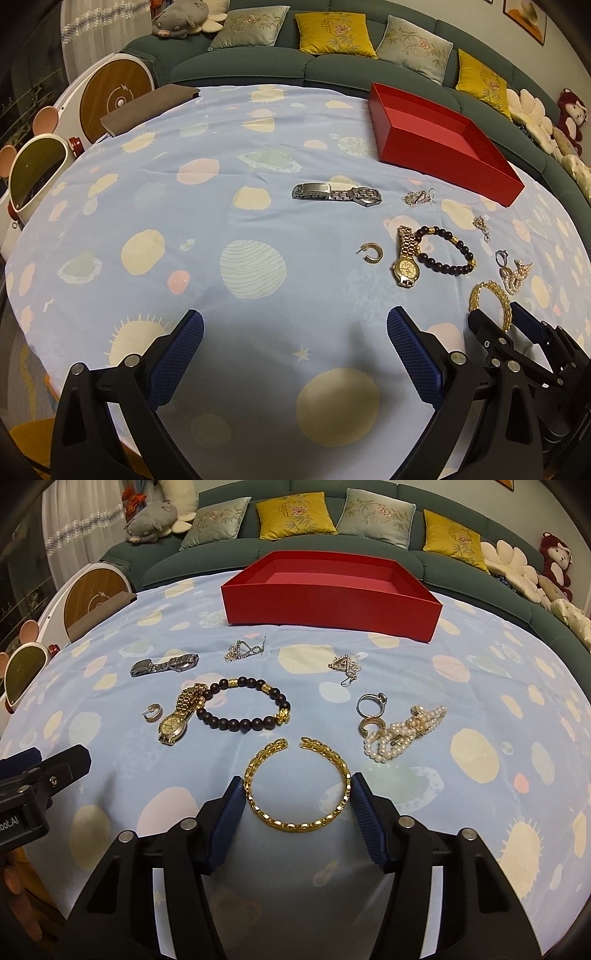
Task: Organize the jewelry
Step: 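Move right gripper over the gold cuff bracelet while left gripper moves over the gold watch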
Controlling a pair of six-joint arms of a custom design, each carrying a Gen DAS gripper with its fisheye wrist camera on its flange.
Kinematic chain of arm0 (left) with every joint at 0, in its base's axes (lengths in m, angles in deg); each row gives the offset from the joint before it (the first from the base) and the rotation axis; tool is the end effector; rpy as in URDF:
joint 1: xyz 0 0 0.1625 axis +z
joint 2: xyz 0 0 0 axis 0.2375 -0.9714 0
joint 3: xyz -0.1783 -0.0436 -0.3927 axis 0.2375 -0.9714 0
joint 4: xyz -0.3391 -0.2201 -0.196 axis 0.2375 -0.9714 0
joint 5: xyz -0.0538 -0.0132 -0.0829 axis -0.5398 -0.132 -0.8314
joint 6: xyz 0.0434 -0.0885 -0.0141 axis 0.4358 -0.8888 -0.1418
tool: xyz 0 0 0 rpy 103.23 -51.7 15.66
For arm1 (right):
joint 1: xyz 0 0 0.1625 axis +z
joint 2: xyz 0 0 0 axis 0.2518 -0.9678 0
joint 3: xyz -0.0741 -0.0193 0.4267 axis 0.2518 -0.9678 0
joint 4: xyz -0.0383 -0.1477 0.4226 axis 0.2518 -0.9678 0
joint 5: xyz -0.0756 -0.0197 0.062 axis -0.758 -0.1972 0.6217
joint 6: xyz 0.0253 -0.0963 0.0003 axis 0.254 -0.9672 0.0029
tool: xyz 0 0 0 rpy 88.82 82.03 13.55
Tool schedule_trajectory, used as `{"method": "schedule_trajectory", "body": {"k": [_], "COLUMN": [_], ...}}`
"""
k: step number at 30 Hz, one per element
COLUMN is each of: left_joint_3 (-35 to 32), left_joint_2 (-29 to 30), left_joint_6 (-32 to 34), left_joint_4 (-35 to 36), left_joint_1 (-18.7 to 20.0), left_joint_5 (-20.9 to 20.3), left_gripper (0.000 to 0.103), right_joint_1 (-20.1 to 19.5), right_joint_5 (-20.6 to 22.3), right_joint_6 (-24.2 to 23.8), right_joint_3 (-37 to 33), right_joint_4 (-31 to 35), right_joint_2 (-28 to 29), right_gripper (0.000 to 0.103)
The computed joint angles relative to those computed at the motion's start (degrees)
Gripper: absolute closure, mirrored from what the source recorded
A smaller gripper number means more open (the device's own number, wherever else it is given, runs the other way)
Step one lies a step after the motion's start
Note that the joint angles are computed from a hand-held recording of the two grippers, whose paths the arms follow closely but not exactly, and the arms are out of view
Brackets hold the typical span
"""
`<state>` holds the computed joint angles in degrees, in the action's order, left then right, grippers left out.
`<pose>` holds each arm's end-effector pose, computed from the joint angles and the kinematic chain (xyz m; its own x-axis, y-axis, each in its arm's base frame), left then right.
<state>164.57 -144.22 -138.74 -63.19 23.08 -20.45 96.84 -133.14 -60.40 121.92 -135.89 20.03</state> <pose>-0.2348 -0.4439 0.1929 -0.7410 -0.1253 -0.6597 0.3081 0.8095 -0.4998 0.2595 -0.4819 0.1504 -0.7161 -0.1200 0.6876 -0.4963 0.7803 -0.3806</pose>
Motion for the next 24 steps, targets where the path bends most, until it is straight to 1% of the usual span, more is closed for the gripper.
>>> {"method": "schedule_trajectory", "body": {"k": [4,9,13,17,19,22,24], "left_joint_3": [-0.33,-1.65,-3.46,-4.97,-5.51,-5.98,-6.17], "left_joint_2": [1.54,5.29,8.84,11.51,12.36,13.41,14.21], "left_joint_6": [1.94,5.28,7.02,7.21,7.99,8.5,8.75], "left_joint_4": [-2.99,-7.21,-8.78,-9.26,-10.06,-10.79,-10.83], "left_joint_1": [0.16,0.17,0.62,1.32,1.86,2.29,2.16], "left_joint_5": [-0.64,-0.48,0.08,0.96,0.26,-0.49,0.44], "left_gripper": [0.006,0.006,0.006,0.007,0.02,0.025,0.026], "right_joint_1": [-0.29,-0.83,-1.13,-1.29,-1.37,-1.46,-1.5], "right_joint_5": [0.68,1.43,1.9,2.12,2.24,2.23,2.15], "right_joint_6": [0.97,3.26,4.41,4.73,4.81,4.65,4.63], "right_joint_3": [0.64,1.64,2.19,2.43,2.54,2.67,2.77], "right_joint_4": [0.61,2.1,2.69,2.96,3.04,2.82,2.77], "right_joint_2": [-1.21,-3.72,-5.08,-5.85,-6.17,-6.49,-6.77], "right_gripper": [0.047,0.047,0.047,0.047,0.047,0.047,0.047]}}
